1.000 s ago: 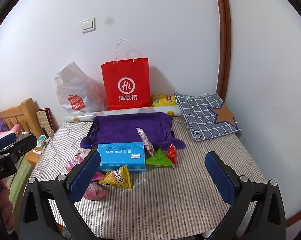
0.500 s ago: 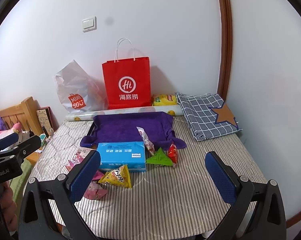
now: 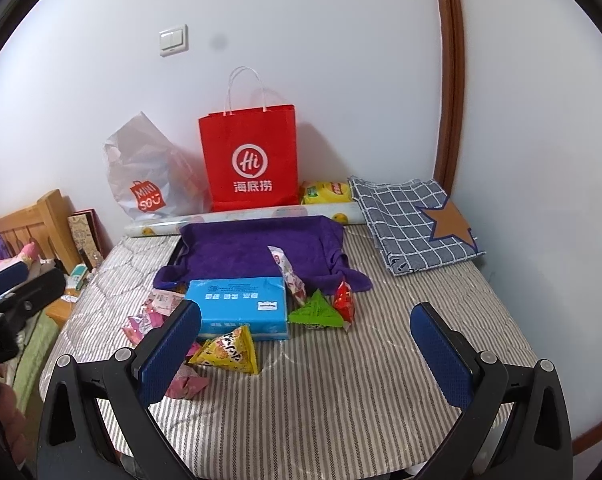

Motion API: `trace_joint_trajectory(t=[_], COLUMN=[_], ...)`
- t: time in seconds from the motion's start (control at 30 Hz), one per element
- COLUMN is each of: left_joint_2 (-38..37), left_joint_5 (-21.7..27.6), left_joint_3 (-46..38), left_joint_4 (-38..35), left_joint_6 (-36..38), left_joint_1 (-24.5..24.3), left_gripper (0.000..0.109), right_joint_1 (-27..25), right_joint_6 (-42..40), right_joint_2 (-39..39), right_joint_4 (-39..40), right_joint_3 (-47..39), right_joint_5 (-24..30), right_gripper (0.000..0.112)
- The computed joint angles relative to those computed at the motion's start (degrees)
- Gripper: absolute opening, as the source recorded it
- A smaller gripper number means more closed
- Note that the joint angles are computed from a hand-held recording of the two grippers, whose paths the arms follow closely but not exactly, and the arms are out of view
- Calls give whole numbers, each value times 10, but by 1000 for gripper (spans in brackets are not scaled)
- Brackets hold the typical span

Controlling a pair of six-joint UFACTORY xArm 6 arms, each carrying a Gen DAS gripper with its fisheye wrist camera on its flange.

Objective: Organize snacks
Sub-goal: 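Reach the right tool to the small red candy packet and close on it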

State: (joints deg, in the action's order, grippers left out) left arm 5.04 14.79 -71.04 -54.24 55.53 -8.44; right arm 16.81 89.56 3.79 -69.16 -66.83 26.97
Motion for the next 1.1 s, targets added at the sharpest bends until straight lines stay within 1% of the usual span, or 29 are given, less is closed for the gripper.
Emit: trace_joint_trajectory(t=[0.07,0.13,0.23,0.3,0.4,0.47,0.57,0.63,0.67,0.73,0.77,0.83,0.9,1.0,1.1], left_joint_2=[6,14,30,39,49,56,69,81,89,104,113,128,151,181,208], left_joint_5=[-18,-23,-15,-14,-15,-14,-32,-38,-36,-23,-23,-29,-28,-9,-16], left_joint_3=[0,-5,-23,-33,-42,-51,-59,-65,-71,-84,-92,-102,-117,-143,-162], left_joint_4=[27,52,58,58,56,42,30,44,49,47,36,27,80,151,194], left_joint_6=[-17,-39,-51,-51,-45,-32,-23,-38,-38,-29,-21,-16,-67,-117,-156], left_joint_1=[-3,-1,4,5,4,4,2,2,2,4,4,4,7,13,13], left_gripper=[103,103,103,103,103,103,103,103,102,102,102,102,102,102,100], right_joint_1=[2,2,-7,-10,-9,-16,-27,-27,-28,-41,-51,-63,-72,-81,-87], right_joint_6=[14,18,-20,-32,-20,-12,22,42,37,14,2,1,12,12,17], right_joint_2=[3,7,20,27,34,39,47,56,60,76,85,101,116,134,158], right_joint_4=[-8,-1,41,46,27,14,-17,-51,-58,-54,-40,-28,-23,-24,-36], right_joint_3=[-3,-8,-18,-24,-31,-33,-37,-43,-45,-51,-53,-58,-63,-73,-91], right_joint_5=[11,20,8,6,17,1,-15,2,4,-20,-40,-56,-58,-63,-64], right_gripper=[103,103,103,103,103,103,103,103,103,103,103,103,103,103,103])
